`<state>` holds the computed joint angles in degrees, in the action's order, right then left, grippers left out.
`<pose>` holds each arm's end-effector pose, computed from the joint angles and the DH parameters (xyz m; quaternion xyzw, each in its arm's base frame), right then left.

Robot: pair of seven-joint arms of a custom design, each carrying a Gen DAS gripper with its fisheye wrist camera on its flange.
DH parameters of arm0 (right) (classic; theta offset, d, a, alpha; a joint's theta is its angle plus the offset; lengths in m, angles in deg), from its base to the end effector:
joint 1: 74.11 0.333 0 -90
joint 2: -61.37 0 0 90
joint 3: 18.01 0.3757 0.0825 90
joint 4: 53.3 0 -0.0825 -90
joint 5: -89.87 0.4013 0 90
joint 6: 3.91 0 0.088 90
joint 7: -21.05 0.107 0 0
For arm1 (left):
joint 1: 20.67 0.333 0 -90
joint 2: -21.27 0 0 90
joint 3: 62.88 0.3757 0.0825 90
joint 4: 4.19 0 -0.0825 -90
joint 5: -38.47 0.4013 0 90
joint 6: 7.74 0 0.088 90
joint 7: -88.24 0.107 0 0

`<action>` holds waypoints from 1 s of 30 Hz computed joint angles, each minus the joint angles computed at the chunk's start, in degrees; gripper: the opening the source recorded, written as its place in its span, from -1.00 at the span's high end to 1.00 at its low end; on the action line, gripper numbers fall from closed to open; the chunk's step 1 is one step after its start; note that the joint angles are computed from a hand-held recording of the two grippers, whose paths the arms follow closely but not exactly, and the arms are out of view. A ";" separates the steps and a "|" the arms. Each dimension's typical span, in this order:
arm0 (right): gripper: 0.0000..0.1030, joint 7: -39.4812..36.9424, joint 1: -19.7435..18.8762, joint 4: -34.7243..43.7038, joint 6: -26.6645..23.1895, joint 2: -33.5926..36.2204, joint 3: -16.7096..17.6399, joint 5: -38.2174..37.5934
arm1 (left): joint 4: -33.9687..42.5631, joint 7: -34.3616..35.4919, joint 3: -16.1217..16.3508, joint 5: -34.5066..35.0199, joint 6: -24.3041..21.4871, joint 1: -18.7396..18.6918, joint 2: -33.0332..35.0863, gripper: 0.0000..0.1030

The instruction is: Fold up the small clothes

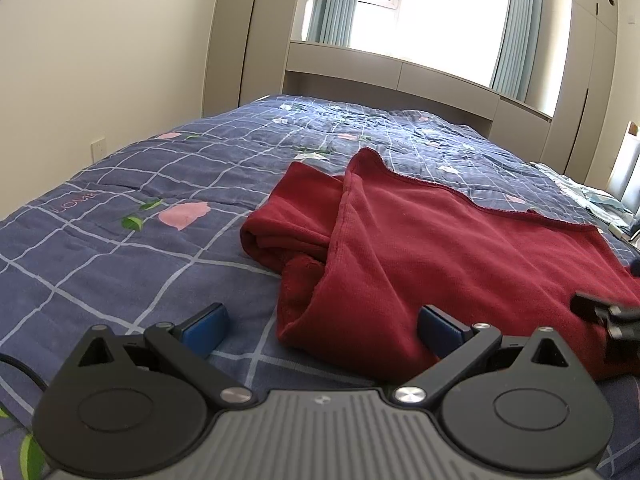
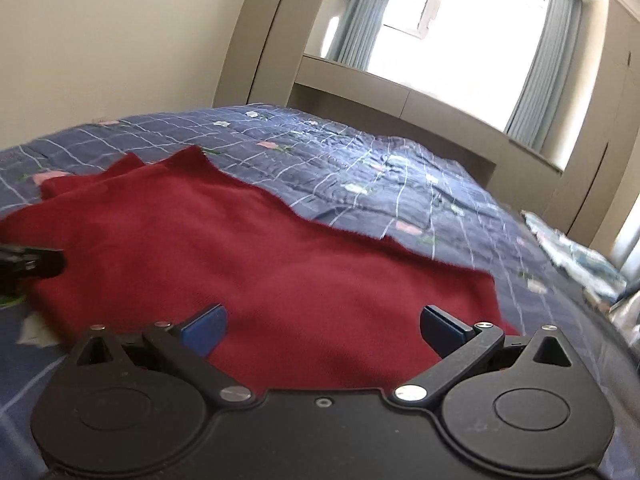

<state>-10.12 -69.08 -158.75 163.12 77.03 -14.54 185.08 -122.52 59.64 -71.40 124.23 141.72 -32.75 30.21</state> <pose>0.6724 0.0346 0.4662 -0.7838 0.3559 -0.3399 0.3789 0.5730 -0.2346 0.4338 -0.7581 0.4541 -0.3187 0.3428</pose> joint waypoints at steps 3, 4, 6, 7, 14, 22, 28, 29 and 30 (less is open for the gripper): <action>-0.99 -0.41 -0.27 -2.66 -1.59 -1.67 -0.15 0.55 | 0.04 0.06 0.00 -0.05 -0.05 -0.05 0.05 -0.99; -0.99 0.26 -0.18 -3.20 -1.93 -1.84 -0.27 -0.06 | 0.02 0.09 0.01 -0.06 -0.06 -0.05 0.04 -0.99; -0.99 4.28 0.25 -3.99 -1.75 -1.59 -0.47 -4.20 | 0.02 0.10 0.02 -0.03 -0.08 -0.06 0.04 -0.99; -0.99 4.52 0.27 -4.11 -1.42 -1.42 -0.37 -4.56 | 0.02 0.16 0.02 -0.06 -0.11 -0.06 0.03 -0.99; -0.99 13.52 -0.83 -3.84 -3.75 -0.74 -0.18 -11.18 | -0.03 0.15 0.02 0.01 -0.19 -0.09 -0.01 -0.99; -0.99 10.67 -1.60 -3.83 -3.62 -0.67 0.61 -8.46 | -0.16 -0.51 -0.02 0.65 -0.45 -0.14 -0.07 -0.99; -0.99 9.43 -1.44 -4.15 -3.72 -0.89 0.44 -7.06 | -0.18 -0.32 -0.08 0.54 -0.65 -0.15 -0.04 -0.99; -0.99 9.90 -1.49 -4.22 -4.03 -0.95 0.33 -7.35 | -0.18 -0.32 -0.08 0.54 -0.65 -0.15 -0.04 -0.99; -0.99 10.17 -1.50 -4.27 -4.19 -0.98 0.29 -7.49 | -0.20 -0.27 -0.07 0.55 -0.65 -0.14 -0.04 -0.99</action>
<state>0.05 -70.58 -163.01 158.93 76.05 -14.25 177.60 -122.72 59.37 -71.47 124.78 141.07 -32.90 30.17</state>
